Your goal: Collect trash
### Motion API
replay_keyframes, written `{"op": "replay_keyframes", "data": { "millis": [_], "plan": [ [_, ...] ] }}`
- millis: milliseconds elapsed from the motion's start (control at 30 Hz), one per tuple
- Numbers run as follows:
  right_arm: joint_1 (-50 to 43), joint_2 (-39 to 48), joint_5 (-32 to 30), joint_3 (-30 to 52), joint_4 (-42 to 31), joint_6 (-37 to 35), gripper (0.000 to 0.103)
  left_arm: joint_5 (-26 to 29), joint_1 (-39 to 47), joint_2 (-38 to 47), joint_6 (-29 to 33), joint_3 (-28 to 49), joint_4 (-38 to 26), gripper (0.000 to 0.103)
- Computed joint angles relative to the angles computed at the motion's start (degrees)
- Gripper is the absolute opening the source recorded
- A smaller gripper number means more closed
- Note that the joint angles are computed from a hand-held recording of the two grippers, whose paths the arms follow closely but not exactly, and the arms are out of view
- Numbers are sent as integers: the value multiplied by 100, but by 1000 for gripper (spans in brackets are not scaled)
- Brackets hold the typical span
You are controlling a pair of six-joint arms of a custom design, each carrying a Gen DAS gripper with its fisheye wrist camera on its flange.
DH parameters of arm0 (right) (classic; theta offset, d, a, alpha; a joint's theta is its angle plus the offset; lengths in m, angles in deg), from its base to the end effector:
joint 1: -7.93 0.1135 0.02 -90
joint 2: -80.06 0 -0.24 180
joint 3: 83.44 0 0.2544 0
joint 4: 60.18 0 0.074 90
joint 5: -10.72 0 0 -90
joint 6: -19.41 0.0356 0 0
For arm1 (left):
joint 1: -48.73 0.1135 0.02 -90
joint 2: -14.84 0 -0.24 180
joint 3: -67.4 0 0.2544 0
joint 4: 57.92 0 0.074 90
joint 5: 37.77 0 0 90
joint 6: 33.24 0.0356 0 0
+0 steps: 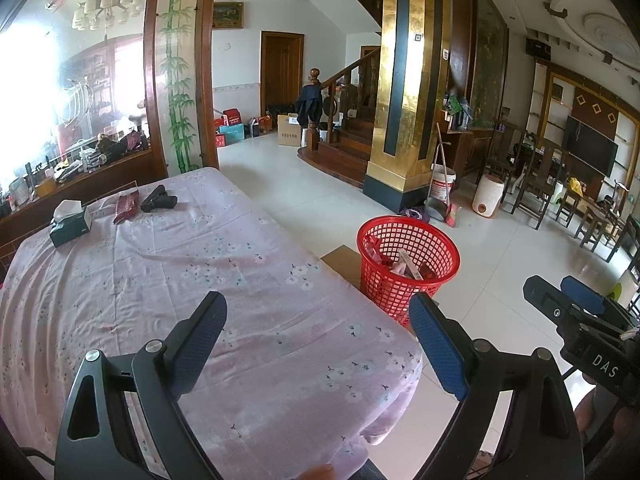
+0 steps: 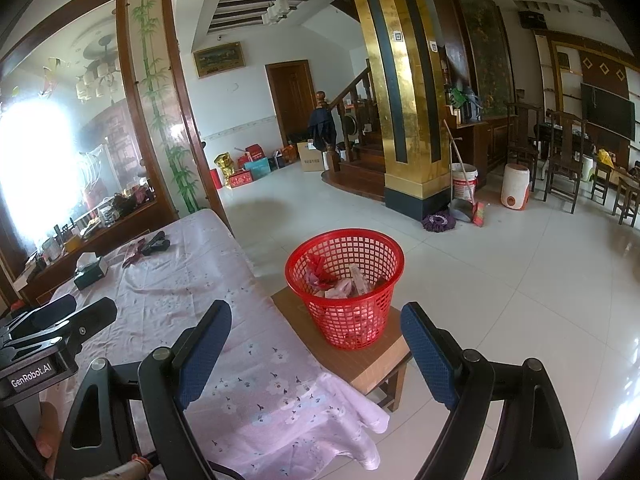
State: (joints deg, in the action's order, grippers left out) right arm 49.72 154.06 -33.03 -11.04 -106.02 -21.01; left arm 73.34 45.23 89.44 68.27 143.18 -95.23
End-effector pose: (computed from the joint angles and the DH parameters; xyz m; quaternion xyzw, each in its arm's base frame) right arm 0.2221 0.1640 0.2645 0.2004 0.8453 -0.0168 0.4950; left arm 0.2959 -0.0309 0.2869 0.1967 0.8581 -0.1318 0.4556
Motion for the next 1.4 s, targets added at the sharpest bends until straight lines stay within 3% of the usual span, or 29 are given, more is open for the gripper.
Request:
{"op": "replay_keyframes", "data": {
  "millis": [1400],
  "plan": [
    [-84, -16, -71, -27, 6, -64, 89, 18, 4, 3, -7, -5, -32, 91]
  ]
}}
